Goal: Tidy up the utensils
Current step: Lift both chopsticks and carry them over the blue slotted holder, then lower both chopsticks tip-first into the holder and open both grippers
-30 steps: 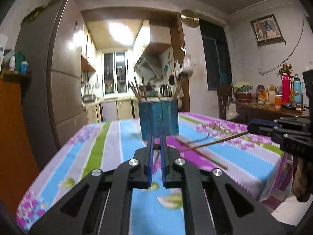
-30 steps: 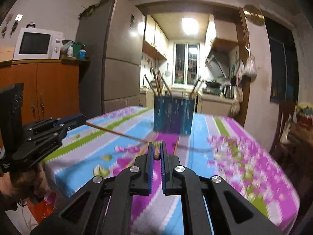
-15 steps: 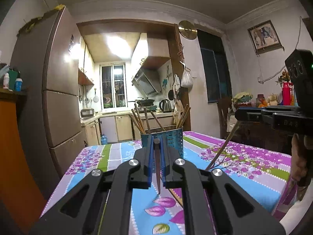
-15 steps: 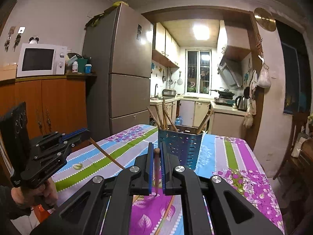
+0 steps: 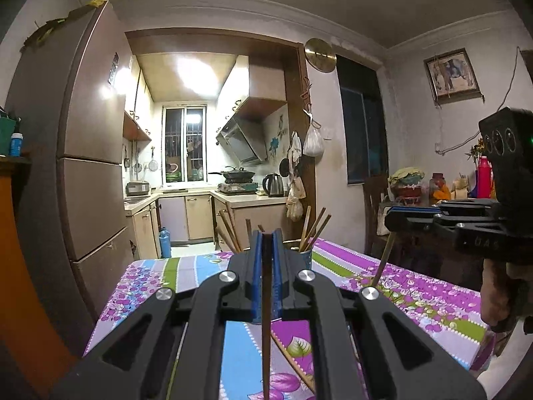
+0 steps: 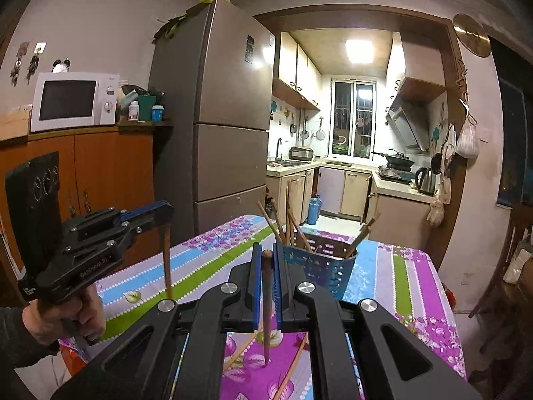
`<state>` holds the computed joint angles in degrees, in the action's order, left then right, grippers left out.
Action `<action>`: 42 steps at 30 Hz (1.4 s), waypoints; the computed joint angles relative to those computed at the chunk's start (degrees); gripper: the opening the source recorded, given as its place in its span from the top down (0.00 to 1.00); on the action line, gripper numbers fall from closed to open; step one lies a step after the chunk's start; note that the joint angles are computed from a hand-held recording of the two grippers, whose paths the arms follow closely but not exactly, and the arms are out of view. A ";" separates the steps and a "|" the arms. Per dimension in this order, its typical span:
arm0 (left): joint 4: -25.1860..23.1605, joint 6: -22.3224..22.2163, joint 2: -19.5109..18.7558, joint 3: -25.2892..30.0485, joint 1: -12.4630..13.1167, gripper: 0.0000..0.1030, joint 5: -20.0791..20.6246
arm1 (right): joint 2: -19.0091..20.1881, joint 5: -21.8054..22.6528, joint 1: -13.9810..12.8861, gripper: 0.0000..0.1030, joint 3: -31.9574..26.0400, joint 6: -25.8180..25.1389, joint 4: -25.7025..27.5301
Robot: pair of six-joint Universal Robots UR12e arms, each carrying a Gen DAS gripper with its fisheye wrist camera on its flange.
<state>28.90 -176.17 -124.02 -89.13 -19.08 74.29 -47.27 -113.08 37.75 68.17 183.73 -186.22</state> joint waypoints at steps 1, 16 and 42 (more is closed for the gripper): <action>-0.60 -0.20 0.07 0.18 0.07 0.95 -0.27 | -0.17 0.25 -0.10 0.92 0.05 0.02 -0.06; -6.11 0.35 0.09 3.27 0.71 0.95 -2.72 | -2.84 4.48 -2.17 0.92 0.68 5.65 4.30; -7.99 -2.18 -4.56 23.41 -0.81 0.95 -0.97 | -1.67 3.22 -5.87 0.92 -13.56 -0.33 10.45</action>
